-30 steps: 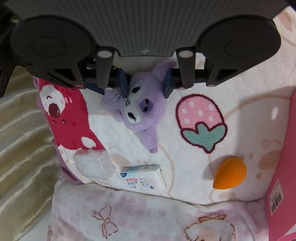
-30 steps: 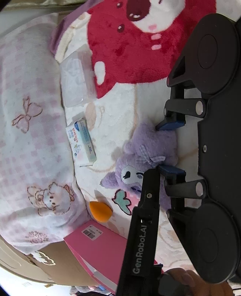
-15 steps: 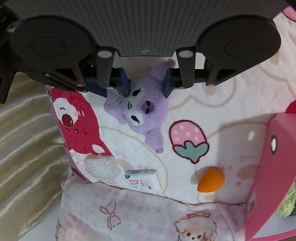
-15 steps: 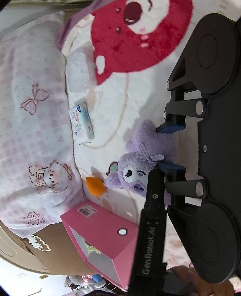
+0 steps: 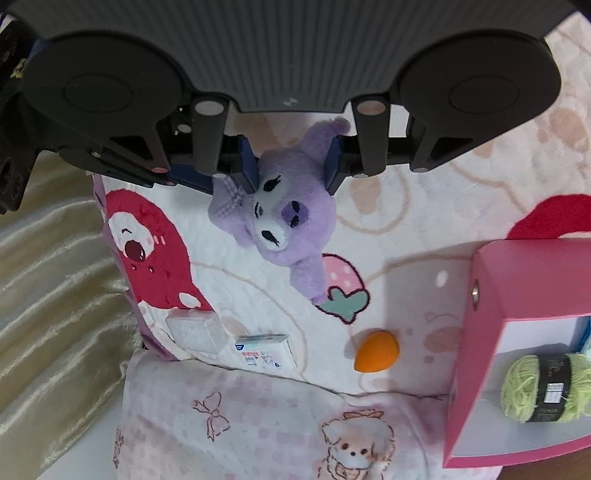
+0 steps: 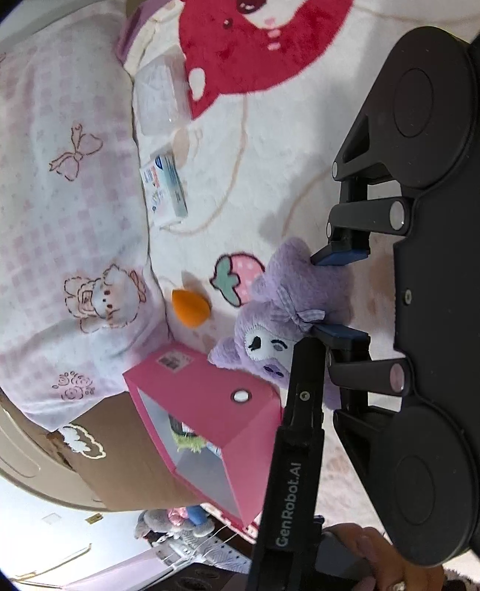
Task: Organize objects
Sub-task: 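Lift the purple plush toy with the left tool toward the pink box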
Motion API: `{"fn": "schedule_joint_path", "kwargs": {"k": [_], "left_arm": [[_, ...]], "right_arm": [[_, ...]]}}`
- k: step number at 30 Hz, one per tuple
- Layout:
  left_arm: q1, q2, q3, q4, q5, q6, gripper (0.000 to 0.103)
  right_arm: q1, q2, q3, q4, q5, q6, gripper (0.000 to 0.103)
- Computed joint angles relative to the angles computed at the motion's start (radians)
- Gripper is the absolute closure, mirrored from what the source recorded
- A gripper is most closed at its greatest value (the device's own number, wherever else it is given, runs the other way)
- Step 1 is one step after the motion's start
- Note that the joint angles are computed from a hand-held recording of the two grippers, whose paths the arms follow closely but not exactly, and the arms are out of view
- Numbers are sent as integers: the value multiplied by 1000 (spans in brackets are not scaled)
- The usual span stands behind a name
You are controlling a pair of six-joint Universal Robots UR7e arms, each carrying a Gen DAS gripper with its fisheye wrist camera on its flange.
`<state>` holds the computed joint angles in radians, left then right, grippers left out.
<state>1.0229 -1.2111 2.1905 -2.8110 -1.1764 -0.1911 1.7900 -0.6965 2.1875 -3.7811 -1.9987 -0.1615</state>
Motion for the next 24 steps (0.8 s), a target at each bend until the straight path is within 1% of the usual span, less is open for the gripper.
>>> {"fn": "schedule_joint_path", "kwargs": {"k": [2,6,10,12,15,20,22,24], "left_arm": [[-3,-21,3,23,4,-2,66],[-2,-64,5,70,4,-10,66],[2,-117,9,115,-10,-14,67],[3,-143,5,149,-18,-9,67],[1,-183,5,187,-18,-1,67],[-1,-253,-1,265,-28,-6,67],[-4,-277,-3,294,-26,-5,67],[-10,-294,-5,314,-16,8,67]], "right_arm": [[12,3,-4,10,-2,24,65],[56,10,-28,49,-45,8,65],[90,-2,-45,105,-59,24,65],[113,-3,-57,135,-79,28,65],[143,-9,-69,174,-91,36,65],[179,-32,-87,265,-84,83,65],[187,-49,-96,327,-72,123,65],[192,-62,-101,363,-55,148,65]]}}
